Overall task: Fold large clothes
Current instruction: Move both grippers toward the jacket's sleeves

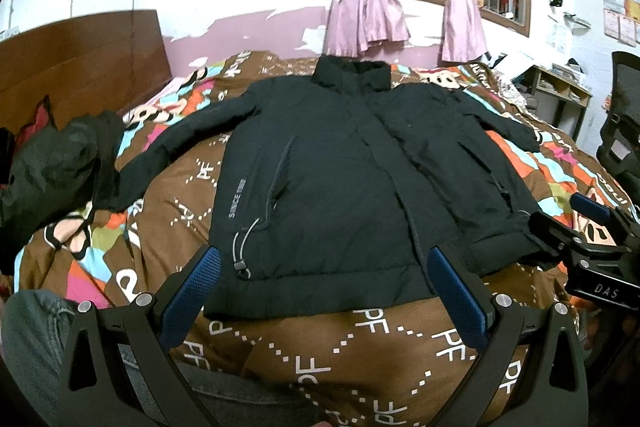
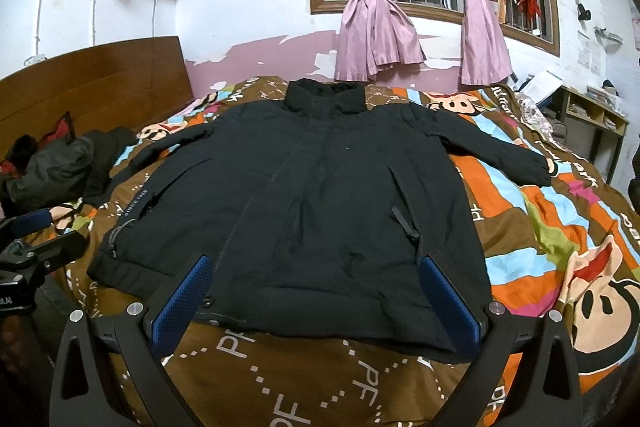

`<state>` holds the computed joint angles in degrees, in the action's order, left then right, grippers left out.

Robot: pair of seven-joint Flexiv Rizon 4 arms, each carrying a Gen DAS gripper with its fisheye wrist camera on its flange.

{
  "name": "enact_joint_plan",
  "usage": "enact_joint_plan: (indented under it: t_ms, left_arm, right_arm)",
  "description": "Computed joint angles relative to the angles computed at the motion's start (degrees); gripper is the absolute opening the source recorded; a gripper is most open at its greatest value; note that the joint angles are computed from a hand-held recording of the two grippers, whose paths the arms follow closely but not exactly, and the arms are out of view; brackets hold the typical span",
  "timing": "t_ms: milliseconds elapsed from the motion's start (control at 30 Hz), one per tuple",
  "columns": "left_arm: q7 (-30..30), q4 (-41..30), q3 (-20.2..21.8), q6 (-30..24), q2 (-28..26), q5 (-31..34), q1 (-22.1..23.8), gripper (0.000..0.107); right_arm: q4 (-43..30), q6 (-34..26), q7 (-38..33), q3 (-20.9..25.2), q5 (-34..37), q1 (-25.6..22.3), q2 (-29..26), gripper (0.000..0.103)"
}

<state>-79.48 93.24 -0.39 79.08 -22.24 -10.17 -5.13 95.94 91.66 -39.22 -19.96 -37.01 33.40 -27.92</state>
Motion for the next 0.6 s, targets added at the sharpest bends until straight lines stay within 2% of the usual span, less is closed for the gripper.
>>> enact_joint_plan:
  t_ms: [67, 233, 400, 600]
  left_arm:
    - [0.19, -0.32, -0.7, -0.39, -0.11, -0.93, 0.44, 0.101]
    - [-0.57, -4.9, 0.48, -2.53, -1.56, -0.19, 0.04, 0.101]
    - [-1.98, -11.48, 0.98, -6.23, -4.13, 0.36, 0.37, 0.101]
    - [-4.53, -20.2, 1.94, -10.86, -7.35, 1.03, 0.45, 0.101]
  right_arm:
    - [-0.92, -2.14, 0.03, 0.41, -0.08, -0.28, -0.32, 0.103]
    - [-5.66, -13.79, 0.89, 4.02, -2.51, -2.47, -0.59, 0.103]
    - [-9.09, -16.45, 2.52, 6.68, -6.12, -5.44, -1.12, 0.103]
    - [-15.13, -18.82, 1.1, 9.62, -8.89, -8.95, -2.37, 0.103]
